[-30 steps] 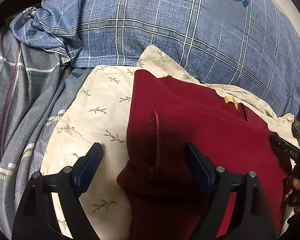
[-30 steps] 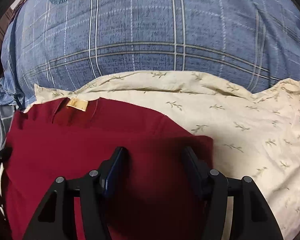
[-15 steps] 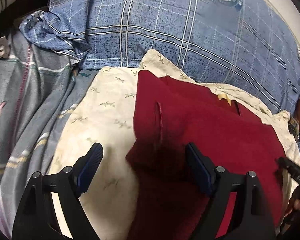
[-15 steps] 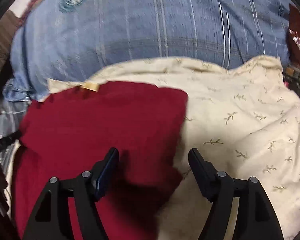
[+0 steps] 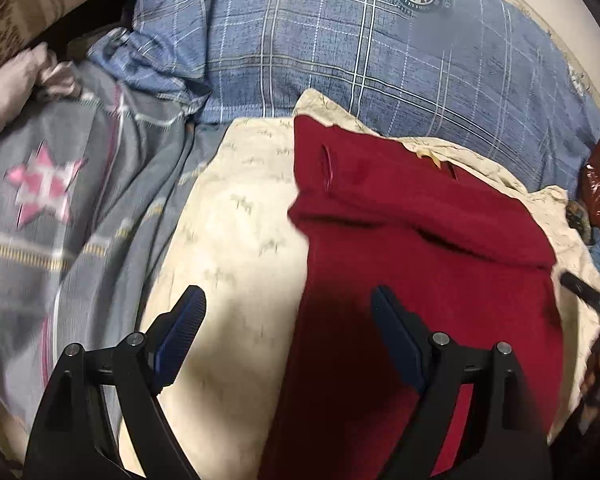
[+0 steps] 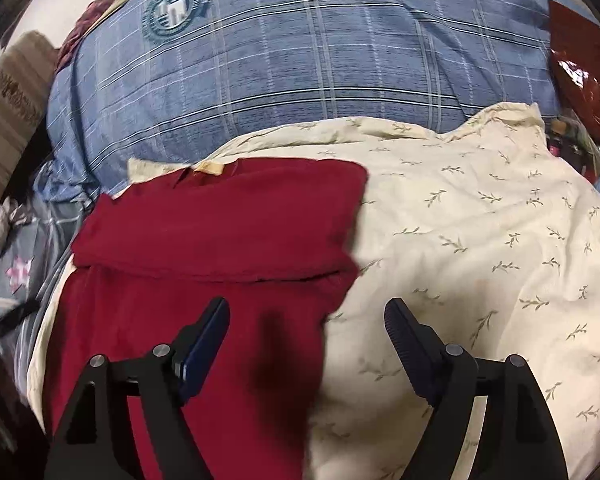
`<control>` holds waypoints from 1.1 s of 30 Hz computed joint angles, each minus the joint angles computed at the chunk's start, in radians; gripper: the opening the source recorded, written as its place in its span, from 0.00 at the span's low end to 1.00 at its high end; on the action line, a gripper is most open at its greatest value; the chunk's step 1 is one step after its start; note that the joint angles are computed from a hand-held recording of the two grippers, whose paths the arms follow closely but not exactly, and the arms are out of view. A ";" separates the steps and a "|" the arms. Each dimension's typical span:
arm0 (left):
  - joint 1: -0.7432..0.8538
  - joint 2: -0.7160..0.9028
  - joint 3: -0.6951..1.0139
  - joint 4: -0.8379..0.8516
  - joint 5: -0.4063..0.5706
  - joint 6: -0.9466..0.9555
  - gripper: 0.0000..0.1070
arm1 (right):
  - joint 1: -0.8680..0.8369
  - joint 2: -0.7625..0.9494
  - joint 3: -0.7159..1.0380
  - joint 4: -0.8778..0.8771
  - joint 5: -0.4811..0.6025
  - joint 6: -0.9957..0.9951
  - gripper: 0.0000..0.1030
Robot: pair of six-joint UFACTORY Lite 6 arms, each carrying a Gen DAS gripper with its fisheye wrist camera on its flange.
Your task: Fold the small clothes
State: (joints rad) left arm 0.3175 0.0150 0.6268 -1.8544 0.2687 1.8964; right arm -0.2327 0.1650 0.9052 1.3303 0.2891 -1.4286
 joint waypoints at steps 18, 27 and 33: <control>0.187 -0.077 -0.241 0.040 0.105 0.110 0.79 | 0.015 0.198 0.207 -0.221 -0.031 0.219 0.24; 0.216 -0.130 -0.280 0.187 0.136 0.042 0.79 | -0.102 -0.224 -0.180 -0.318 0.204 0.168 0.56; 0.278 -0.231 -0.394 0.283 0.154 0.079 0.79 | -0.199 -0.446 -0.422 -0.444 0.364 0.162 0.57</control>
State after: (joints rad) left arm 0.5958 -0.2165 0.2325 -1.5719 0.4232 1.9752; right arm -0.4321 -0.2815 0.4834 0.8861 0.6535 -1.2665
